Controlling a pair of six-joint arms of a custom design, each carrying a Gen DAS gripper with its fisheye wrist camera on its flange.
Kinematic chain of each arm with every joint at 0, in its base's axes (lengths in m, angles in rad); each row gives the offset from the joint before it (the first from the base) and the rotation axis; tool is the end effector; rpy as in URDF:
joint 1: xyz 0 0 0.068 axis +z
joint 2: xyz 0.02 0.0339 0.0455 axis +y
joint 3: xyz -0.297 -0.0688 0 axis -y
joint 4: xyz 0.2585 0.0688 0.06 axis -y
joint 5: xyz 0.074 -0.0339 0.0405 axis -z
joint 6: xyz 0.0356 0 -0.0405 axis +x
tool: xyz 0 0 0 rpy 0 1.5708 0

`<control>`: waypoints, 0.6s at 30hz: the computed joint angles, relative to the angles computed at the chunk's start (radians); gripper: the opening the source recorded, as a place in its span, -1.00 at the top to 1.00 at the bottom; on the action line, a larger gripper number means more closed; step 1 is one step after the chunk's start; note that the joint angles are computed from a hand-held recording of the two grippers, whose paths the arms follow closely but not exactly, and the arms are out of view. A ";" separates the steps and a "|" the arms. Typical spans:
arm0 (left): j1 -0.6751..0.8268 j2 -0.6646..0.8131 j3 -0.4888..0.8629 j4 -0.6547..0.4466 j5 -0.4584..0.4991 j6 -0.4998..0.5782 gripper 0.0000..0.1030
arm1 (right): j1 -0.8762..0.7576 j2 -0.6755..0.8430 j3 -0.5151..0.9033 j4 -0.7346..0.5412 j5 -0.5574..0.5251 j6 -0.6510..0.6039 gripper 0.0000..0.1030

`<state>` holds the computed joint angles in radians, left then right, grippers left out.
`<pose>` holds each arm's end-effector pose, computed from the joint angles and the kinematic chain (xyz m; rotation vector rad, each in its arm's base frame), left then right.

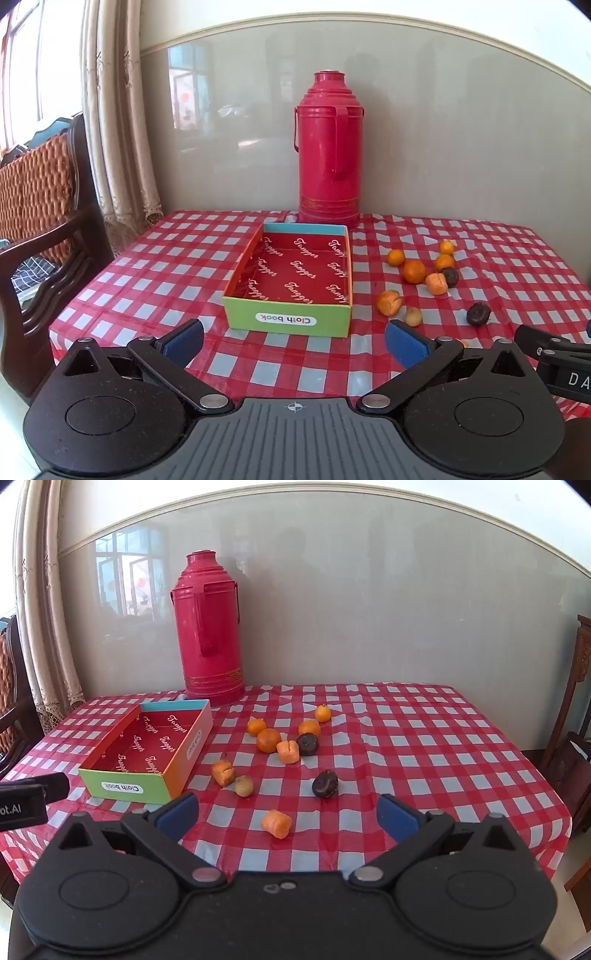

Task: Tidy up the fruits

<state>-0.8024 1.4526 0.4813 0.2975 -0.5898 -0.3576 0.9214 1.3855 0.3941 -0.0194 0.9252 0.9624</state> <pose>0.1958 -0.1741 0.1642 0.1633 2.1097 -0.0202 0.1482 0.1482 0.1411 0.3420 2.0804 -0.1269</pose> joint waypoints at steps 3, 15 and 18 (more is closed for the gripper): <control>0.002 -0.008 0.017 -0.027 0.002 0.006 -1.00 | 0.008 0.002 0.004 -0.008 0.014 0.001 -0.89; 0.003 0.000 -0.005 0.005 0.001 -0.001 -1.00 | 0.029 -0.005 -0.011 0.061 0.039 -0.053 -0.89; 0.004 0.002 -0.002 0.002 0.002 -0.001 -1.00 | 0.036 -0.014 -0.015 0.064 0.050 -0.059 -0.89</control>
<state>-0.7986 1.4549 0.4789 0.2996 -0.5877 -0.3581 0.9578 1.3712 0.3791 0.0449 0.9755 0.9037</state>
